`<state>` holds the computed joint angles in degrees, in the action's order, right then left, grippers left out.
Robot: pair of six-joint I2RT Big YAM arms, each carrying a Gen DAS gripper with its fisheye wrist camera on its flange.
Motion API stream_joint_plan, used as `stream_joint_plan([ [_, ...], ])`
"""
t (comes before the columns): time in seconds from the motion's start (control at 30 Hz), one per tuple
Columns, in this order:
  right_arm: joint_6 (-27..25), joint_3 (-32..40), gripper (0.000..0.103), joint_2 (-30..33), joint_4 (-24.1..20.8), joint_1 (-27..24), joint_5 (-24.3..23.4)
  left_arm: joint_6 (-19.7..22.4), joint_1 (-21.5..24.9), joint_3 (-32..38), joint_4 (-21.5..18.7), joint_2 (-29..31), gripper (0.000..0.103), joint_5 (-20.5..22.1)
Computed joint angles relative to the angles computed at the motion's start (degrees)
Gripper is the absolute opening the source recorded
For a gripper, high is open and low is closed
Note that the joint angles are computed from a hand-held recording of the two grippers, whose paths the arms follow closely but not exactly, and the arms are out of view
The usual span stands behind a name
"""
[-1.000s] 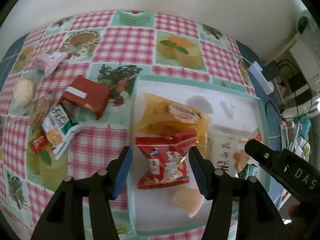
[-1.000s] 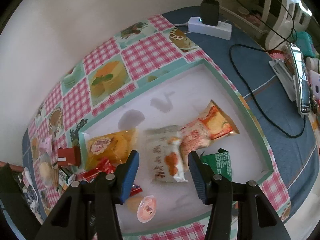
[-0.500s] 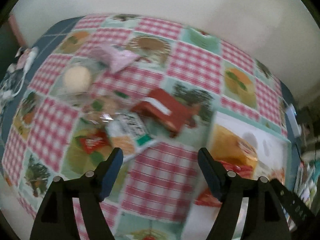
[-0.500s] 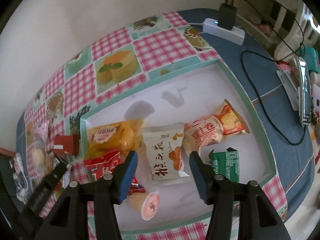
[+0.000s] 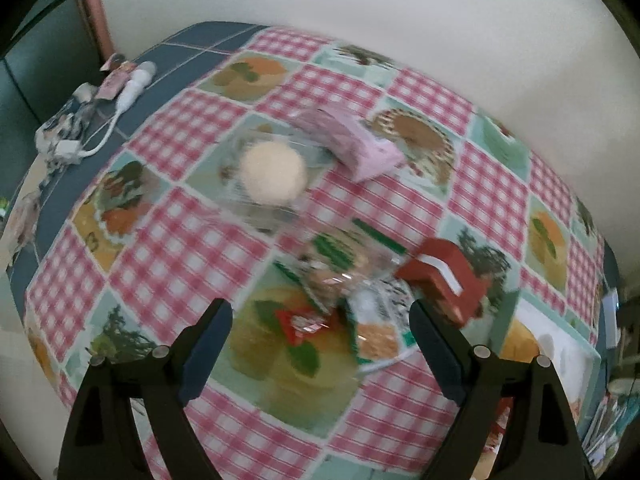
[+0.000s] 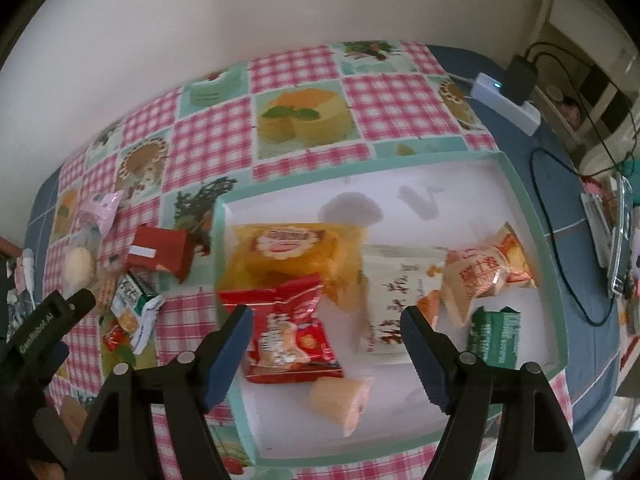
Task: Organize snacks
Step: 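Move the right tool to the green-white biscuit pack while the left tool moves to the red candy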
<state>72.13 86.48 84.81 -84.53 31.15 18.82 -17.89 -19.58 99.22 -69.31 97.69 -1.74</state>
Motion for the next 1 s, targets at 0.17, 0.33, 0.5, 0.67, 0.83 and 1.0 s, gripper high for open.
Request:
stream_joint_plan([
  [0.17, -0.23, 2.66, 0.083, 2.39, 0.64, 1.06, 0.59, -0.41, 2.97, 0.65, 0.15, 0.31, 0.091, -0.36],
  [0.33, -0.17, 5.42, 0.094, 4.89, 0.41, 2.05, 1.06, -1.17, 5.68, 1.73, -0.36, 1.05, 0.091, -0.07],
  [0.5, -0.61, 7.71, 0.094, 7.12, 1.23, 2.52, 0.98, -1.92, 8.0, 2.54, -0.91, 1.93, 0.092, 0.14],
  [0.67, -1.95, 9.67, 0.094, 9.15, 2.66, 2.84, 0.32, -2.33, 9.44, 3.58, -1.3, 2.91, 0.092, 0.13],
  [0.83, -3.79, 11.86, 0.094, 11.42, 4.01, 3.13, -0.3, -1.88, 10.32, 4.58, -2.05, 4.15, 0.092, 1.27],
  [1.0, -5.8, 14.29, 0.094, 14.02, 4.62, 3.53, -1.3, 0.41, 10.09, 5.46, -3.65, 5.92, 0.092, 3.2],
])
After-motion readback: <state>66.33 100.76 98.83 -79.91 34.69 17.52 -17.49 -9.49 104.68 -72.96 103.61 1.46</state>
